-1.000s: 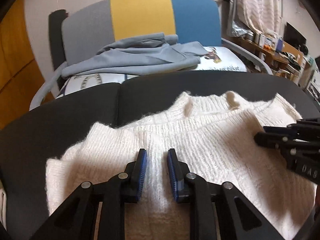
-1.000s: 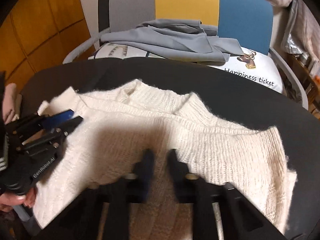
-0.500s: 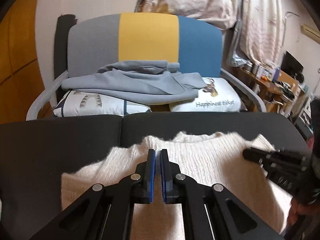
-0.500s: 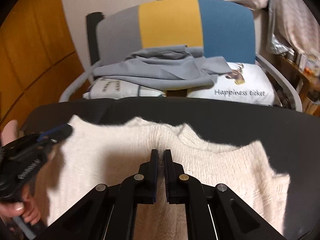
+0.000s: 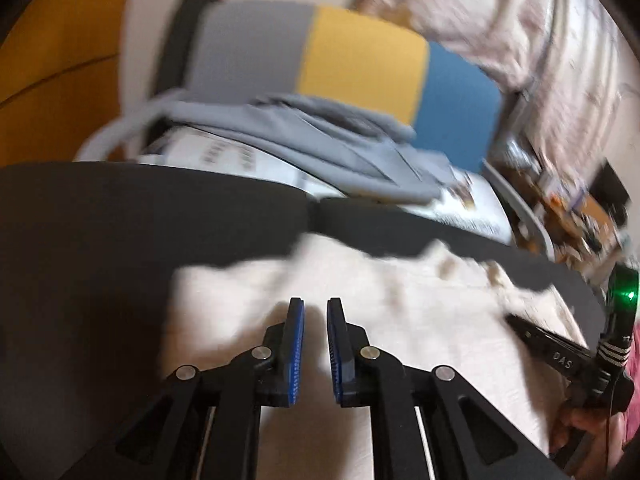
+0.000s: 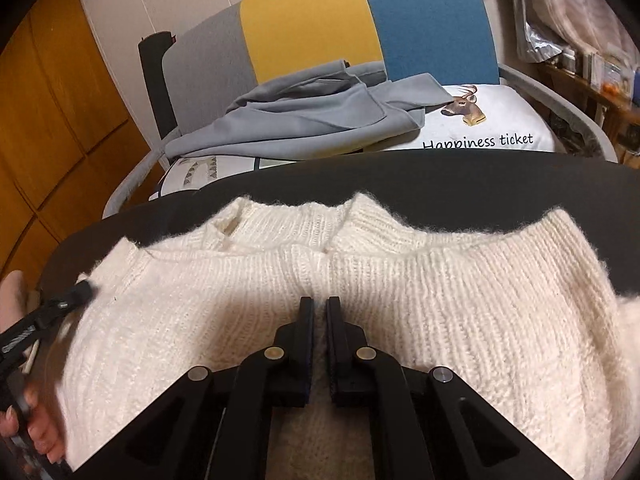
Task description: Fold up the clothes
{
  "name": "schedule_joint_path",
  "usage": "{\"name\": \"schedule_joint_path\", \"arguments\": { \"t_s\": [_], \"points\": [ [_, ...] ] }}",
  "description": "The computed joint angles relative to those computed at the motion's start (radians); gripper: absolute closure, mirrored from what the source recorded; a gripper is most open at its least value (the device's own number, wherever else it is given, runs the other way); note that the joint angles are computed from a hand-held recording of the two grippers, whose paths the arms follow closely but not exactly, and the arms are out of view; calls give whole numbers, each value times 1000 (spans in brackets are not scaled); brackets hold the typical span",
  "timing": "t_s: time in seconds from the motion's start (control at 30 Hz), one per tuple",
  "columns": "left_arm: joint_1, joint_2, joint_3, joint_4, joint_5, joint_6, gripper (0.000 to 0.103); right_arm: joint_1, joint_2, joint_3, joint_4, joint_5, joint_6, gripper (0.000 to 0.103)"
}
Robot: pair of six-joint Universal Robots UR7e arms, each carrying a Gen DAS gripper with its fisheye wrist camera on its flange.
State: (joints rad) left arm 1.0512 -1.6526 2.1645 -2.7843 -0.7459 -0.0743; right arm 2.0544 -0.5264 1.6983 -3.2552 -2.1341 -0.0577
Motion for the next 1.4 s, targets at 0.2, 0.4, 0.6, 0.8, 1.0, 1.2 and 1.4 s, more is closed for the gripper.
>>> {"name": "schedule_joint_path", "arguments": {
  "t_s": [0.2,0.4,0.6,0.8,1.0,1.2,1.4],
  "points": [
    [4,-53,54,-19,41,121,85,4,4,3,-6,-8,-5,98],
    [-77,-83,112,167,129,67,85,14,-14,30,3,-17,-14,98],
    [-222,-426,241,565,81,-154,87,54,-100,196,-1,-7,-32,98],
    [-246,-473,231,669,50,-274,87,112,-148,180,68,-22,-18,98],
    [-260,-516,215,763,29,-377,87,79,-56,97,162,-118,35,103],
    [-293,-533,207,856,57,-433,87,142,-71,120,102,-132,49,99],
    [-286,-535,213,833,49,-436,87,206,-34,18,375,6,66,54]
  ]
}}
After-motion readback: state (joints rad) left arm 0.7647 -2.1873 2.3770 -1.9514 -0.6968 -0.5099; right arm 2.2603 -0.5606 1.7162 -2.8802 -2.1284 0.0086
